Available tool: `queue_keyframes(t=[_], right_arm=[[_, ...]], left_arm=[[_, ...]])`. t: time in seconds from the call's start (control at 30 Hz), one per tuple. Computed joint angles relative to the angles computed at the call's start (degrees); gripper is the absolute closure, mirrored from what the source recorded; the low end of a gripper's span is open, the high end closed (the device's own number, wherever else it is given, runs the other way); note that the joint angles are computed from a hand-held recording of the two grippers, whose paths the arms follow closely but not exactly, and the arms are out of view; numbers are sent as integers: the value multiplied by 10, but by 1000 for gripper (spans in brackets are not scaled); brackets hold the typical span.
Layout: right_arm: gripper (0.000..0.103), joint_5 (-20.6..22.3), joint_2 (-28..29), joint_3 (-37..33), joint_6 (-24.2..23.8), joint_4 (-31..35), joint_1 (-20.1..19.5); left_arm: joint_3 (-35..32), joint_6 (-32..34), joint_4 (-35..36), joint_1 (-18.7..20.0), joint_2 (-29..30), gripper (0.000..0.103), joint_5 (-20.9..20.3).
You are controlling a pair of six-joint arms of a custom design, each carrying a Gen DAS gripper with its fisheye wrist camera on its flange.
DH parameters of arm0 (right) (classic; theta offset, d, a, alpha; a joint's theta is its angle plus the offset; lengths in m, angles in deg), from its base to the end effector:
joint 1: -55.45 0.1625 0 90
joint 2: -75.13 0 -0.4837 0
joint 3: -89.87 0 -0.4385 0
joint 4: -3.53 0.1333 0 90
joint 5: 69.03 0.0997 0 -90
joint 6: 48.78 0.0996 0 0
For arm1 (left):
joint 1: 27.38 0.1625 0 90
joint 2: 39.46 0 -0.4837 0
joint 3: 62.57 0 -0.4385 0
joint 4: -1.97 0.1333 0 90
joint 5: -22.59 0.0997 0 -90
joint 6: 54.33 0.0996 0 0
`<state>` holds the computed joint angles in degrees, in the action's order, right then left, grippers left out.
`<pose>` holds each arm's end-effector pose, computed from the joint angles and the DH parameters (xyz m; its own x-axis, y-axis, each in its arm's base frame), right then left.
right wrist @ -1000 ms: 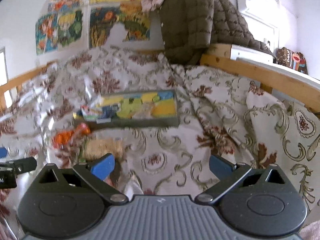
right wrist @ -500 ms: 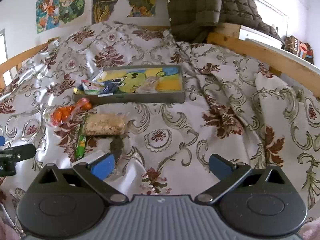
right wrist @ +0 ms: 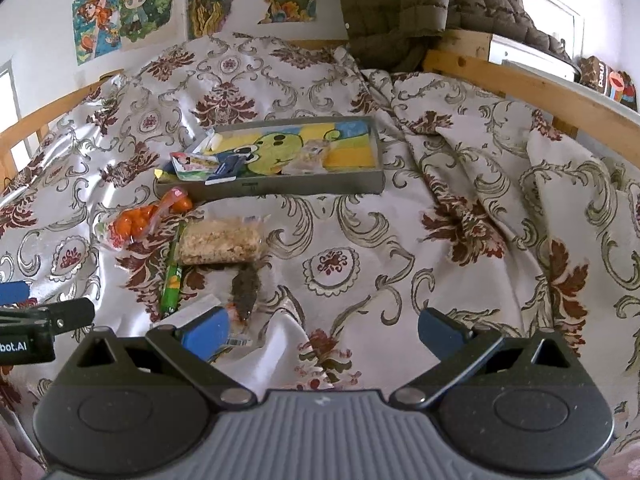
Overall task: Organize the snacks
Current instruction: 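Withdraw both tools from the tray back over the snack pile, then move the left tool to the silver foil bar while the right tool approaches the brown dried snack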
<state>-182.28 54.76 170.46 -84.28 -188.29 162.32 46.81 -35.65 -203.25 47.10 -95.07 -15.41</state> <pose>0.3240 -0.7446 -0.0520 -0.6517 -0.4285 0.6259 -0.7314 0.5734 -0.3691 0.0345 -0.6674 0.2662 -0.6965 -0.3283 -0.6381 0.3705 0.5971 -0.7115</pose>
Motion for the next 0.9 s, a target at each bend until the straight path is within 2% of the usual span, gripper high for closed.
queue_keyframes(t=[0.2,0.37,0.47,0.53,0.6,0.77,0.9], right_arm=[[0,-2,4,-26,10,82,-3],[0,6,13,-52,-5,116,-6],[0,15,17,-69,-19,151,-9],[0,19,21,-82,-30,174,-11],[0,29,26,-97,-46,201,-13],[0,48,43,-129,-117,213,-17],[0,71,54,-159,-126,247,-20]], left_arm=[[-10,-28,56,8,-7,1,-13],[-36,12,110,18,-8,1,-35],[-55,17,207,33,-18,1,-82],[-74,-15,294,48,-27,1,-123],[-95,-41,347,62,-26,1,-157],[-116,-3,321,74,-7,1,-185],[-119,63,305,78,2,4,-214]])
